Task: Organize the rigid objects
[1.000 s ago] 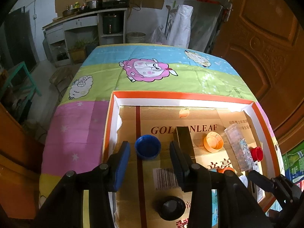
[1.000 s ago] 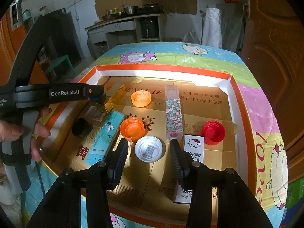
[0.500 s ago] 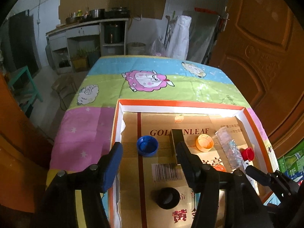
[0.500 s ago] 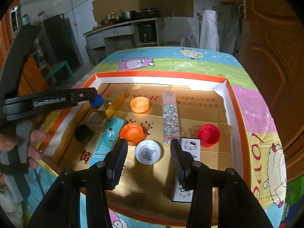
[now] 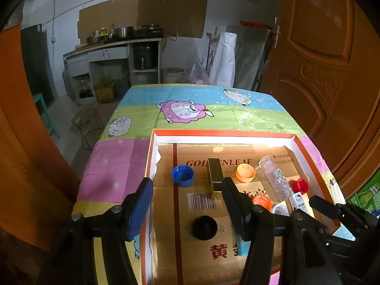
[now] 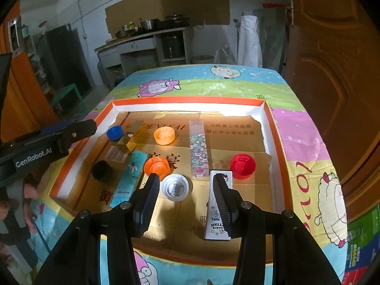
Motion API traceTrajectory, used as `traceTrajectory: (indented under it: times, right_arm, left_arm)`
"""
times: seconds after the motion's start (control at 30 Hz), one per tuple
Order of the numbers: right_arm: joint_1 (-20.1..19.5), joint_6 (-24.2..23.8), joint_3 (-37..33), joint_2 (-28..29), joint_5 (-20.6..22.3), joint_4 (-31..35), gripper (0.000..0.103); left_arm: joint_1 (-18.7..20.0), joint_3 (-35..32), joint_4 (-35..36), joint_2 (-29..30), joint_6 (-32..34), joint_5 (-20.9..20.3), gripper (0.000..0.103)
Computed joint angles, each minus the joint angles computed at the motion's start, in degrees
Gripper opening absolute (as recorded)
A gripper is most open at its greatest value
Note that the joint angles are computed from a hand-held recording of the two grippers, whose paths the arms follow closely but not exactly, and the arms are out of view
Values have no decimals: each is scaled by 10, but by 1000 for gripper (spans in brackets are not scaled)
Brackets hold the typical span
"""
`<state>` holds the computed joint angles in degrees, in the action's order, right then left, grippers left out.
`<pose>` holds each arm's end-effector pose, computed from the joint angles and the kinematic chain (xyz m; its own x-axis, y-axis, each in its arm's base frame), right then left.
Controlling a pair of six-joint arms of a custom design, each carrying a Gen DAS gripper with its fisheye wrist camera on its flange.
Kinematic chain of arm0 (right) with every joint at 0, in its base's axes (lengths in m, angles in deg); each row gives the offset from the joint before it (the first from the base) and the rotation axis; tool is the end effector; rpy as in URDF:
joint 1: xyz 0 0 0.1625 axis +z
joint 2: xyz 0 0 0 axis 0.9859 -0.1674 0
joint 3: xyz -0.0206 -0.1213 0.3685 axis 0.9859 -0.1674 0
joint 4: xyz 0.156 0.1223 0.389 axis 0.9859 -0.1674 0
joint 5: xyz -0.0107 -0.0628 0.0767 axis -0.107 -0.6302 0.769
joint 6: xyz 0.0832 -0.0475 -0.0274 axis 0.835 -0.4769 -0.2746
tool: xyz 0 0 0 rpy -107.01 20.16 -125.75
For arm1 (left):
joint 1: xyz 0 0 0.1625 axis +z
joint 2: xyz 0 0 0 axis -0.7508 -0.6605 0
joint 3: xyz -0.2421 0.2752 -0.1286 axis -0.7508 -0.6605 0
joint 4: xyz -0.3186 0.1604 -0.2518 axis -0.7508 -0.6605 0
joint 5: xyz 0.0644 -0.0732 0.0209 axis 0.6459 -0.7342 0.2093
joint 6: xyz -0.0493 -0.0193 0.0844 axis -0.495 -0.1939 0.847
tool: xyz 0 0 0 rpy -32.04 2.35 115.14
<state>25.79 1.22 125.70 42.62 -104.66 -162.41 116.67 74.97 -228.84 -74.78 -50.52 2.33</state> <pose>0.2575 -0.6406 0.0143 -0.7816 0.0387 0.6226 -0.4102 0.7200 -0.5597 -0.0819 -0.7009 0.2213 -0.7382 0.2832 -0.6122 0.6006 0.6892 -0.4054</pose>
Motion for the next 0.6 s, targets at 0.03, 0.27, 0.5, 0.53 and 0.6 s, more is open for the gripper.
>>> traceTrajectory:
  times: [0.03, 0.27, 0.5, 0.53, 0.6]
  right_arm:
    - [2, 1, 0, 0, -2, 0, 48]
    - [13, 2, 11, -5, -10, -13, 48]
    - [28, -5, 25, -11, -22, -41, 48]
    - [30, -6, 27, -11, -24, -43, 48]
    - [34, -8, 31, -13, -28, -49, 48]
  left_arm:
    - [-1, 4, -3, -3, 1, 0, 59]
    - [-13, 46, -36, -31, 6, 3, 59]
    - [-23, 89, -62, -63, 13, 8, 59]
    - [-24, 94, -64, -66, 15, 9, 59]
    - [-26, 102, -66, -73, 15, 11, 59]
